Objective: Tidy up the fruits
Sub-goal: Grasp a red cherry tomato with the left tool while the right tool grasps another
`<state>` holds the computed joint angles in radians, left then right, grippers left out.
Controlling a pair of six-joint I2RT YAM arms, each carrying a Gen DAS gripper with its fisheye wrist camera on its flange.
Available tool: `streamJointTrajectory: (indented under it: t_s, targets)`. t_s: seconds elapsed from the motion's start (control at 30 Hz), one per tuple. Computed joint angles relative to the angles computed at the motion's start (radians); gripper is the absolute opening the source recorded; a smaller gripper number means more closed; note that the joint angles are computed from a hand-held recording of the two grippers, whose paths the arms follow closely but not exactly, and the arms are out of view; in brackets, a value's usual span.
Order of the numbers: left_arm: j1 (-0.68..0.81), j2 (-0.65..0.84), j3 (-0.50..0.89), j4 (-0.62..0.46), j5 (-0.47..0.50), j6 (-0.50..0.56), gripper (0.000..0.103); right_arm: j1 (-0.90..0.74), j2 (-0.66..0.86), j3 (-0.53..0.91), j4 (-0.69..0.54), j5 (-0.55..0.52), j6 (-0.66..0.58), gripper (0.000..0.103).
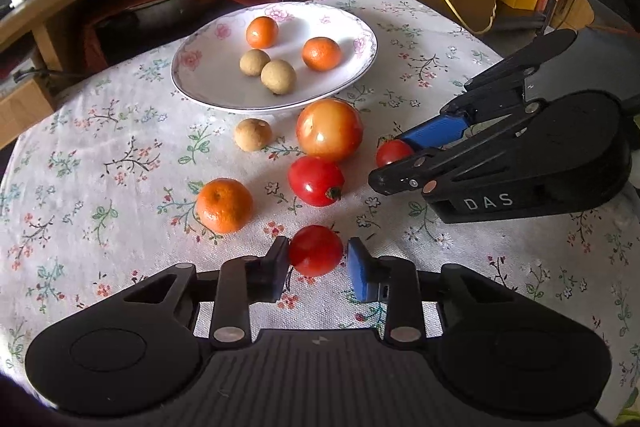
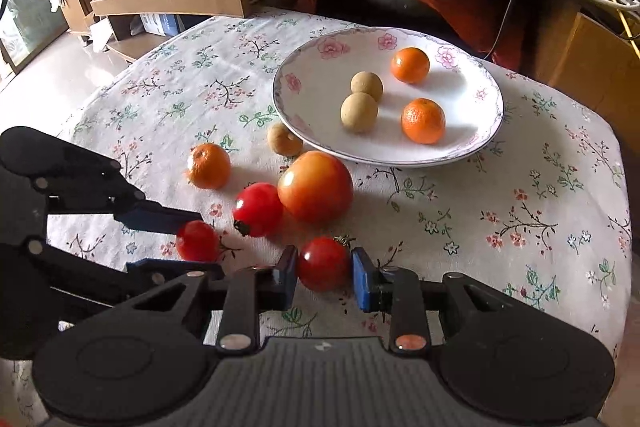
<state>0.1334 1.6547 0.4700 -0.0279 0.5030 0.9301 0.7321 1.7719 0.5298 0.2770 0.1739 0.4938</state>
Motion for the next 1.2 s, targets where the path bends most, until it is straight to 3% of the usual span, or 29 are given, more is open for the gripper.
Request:
streamJointTrajectory:
  t_s: [0.17, 0.37, 1.2]
  targets:
    - [0.0, -0.007, -0.011, 0.016, -0.002, -0.012, 0.042, 0.007, -0.006, -0.002, -0.008, 0.008, 0.007, 0.029]
    - [-0.02, -0.023, -0.015, 0.01, -0.019, -0.044, 0.035, 0.017, -0.007, 0.021, -0.05, 0.02, 0.008, 0.029]
    - [-0.089, -0.074, 0.072, 0.011, -0.031, -0.253, 0.035, 0.014, -0.11, 0.056, -0.157, 0.109, 0.042, 0.029]
